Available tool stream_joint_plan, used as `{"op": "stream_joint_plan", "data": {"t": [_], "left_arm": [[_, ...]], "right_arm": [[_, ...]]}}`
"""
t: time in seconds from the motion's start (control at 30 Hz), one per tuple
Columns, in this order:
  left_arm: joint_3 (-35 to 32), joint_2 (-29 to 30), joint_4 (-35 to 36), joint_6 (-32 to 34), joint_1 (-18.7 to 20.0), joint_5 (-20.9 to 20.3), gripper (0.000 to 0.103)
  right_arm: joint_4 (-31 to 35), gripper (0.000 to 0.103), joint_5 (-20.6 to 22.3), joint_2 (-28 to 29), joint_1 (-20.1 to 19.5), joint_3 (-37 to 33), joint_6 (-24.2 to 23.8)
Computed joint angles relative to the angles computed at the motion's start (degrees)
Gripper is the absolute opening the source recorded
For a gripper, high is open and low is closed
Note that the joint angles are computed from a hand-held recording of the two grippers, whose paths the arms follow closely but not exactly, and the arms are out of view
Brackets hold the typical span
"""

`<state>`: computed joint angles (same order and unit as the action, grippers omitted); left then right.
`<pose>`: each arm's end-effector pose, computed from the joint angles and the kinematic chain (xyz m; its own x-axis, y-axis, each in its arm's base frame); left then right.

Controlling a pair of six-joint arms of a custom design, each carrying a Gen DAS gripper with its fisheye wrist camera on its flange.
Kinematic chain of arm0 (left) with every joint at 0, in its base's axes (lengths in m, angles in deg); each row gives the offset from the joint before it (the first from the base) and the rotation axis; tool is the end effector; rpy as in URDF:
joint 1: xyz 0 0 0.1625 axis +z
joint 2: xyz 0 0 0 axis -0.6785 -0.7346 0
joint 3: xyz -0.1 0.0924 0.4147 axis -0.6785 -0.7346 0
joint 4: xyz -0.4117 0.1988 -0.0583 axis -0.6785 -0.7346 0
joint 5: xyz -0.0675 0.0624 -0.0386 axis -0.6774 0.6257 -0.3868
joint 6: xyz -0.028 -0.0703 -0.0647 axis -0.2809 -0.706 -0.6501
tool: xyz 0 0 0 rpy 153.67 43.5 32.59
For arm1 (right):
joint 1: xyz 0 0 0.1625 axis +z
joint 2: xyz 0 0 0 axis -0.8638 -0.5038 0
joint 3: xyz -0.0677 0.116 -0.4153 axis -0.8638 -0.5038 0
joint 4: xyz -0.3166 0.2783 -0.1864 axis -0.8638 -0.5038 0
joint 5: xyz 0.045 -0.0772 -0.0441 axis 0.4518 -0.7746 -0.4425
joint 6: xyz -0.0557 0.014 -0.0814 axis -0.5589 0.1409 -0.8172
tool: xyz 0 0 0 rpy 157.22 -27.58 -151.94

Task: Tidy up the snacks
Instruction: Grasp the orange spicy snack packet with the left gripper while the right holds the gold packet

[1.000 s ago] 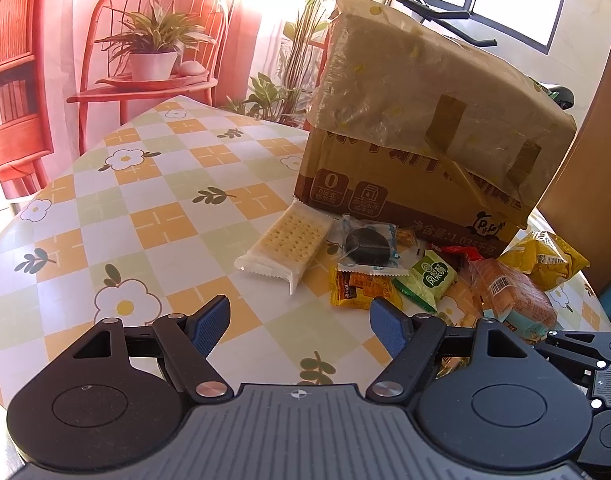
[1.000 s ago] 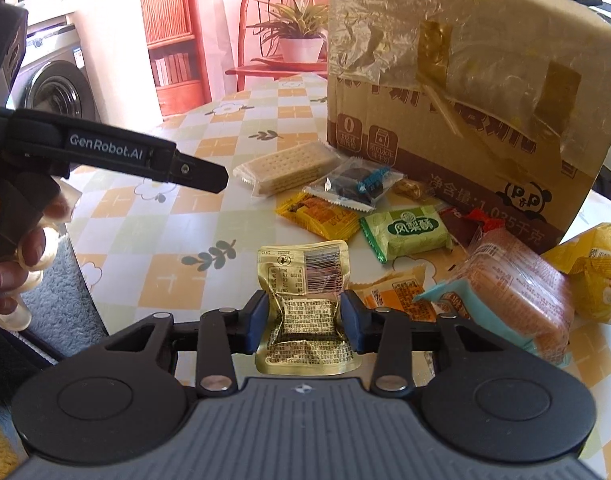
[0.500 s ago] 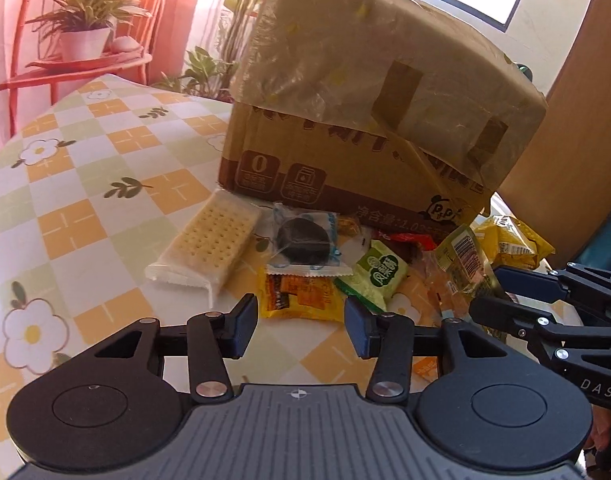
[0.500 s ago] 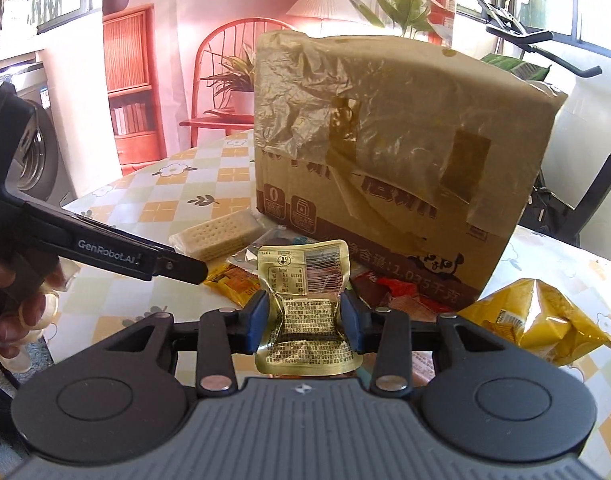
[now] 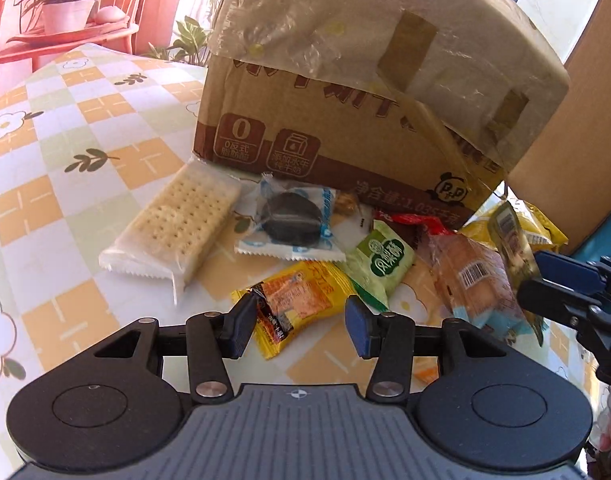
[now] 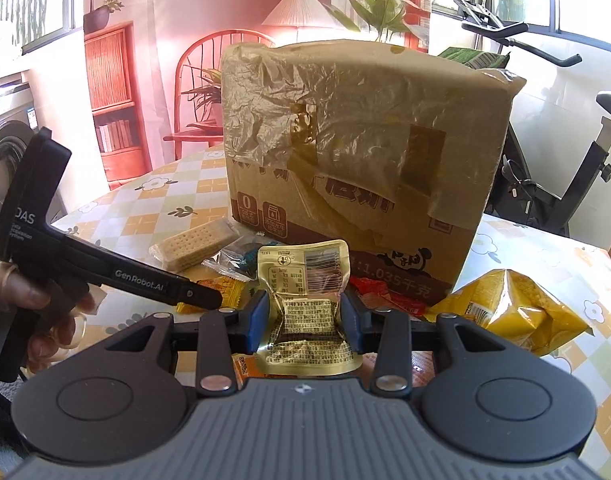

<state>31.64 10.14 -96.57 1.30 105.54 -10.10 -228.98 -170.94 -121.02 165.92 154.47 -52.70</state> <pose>-0.1148 -0.6404 0.1957 -0.8936 0.0467 -0.4465 0.3220 0.7596 -0.5651 0.2855 -0.6002 0.1104 -0.6262 -0.5294 0.5724 -0.7762 0.4925 -0.3936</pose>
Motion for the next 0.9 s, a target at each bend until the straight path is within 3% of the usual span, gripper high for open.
{"op": "stream_joint_plan", "data": {"t": [0.13,0.23,0.3,0.4,0.53,0.73,0.83,0.9], "left_arm": [[1.0,-1.0,1.3,2.3,-0.4,-3.0,0.051],[1.1,0.7,-4.3,9.5,-2.4,4.0,0.051],[-1.1,1.8,-1.9,9.3,-2.0,6.4,0.051],[-3.2,3.3,0.5,9.7,-1.1,7.9,0.051],[-4.1,4.0,1.6,10.9,-0.7,6.0,0.057],[-3.9,5.8,-2.1,15.8,-0.7,6.9,0.06],[-3.9,6.5,-4.1,16.8,-1.0,8.1,0.035],[-3.6,5.8,-4.0,15.1,-0.7,6.9,0.034]], "right_arm": [[0.3,0.041,0.3,0.0,-0.2,0.2,0.4],[0.6,0.041,0.4,-0.1,-0.4,0.0,0.9],[0.8,0.041,0.4,-0.1,-0.5,0.1,1.3],[0.9,0.041,0.1,-0.1,-0.5,0.0,1.6],[1.5,0.041,-0.5,0.2,-0.5,-0.3,1.9],[2.0,0.041,-1.0,0.5,-0.6,-1.0,1.8],[1.8,0.041,-1.1,0.4,-0.6,-0.9,1.9],[1.7,0.041,-1.2,0.4,-0.5,-0.8,2.0]]}}
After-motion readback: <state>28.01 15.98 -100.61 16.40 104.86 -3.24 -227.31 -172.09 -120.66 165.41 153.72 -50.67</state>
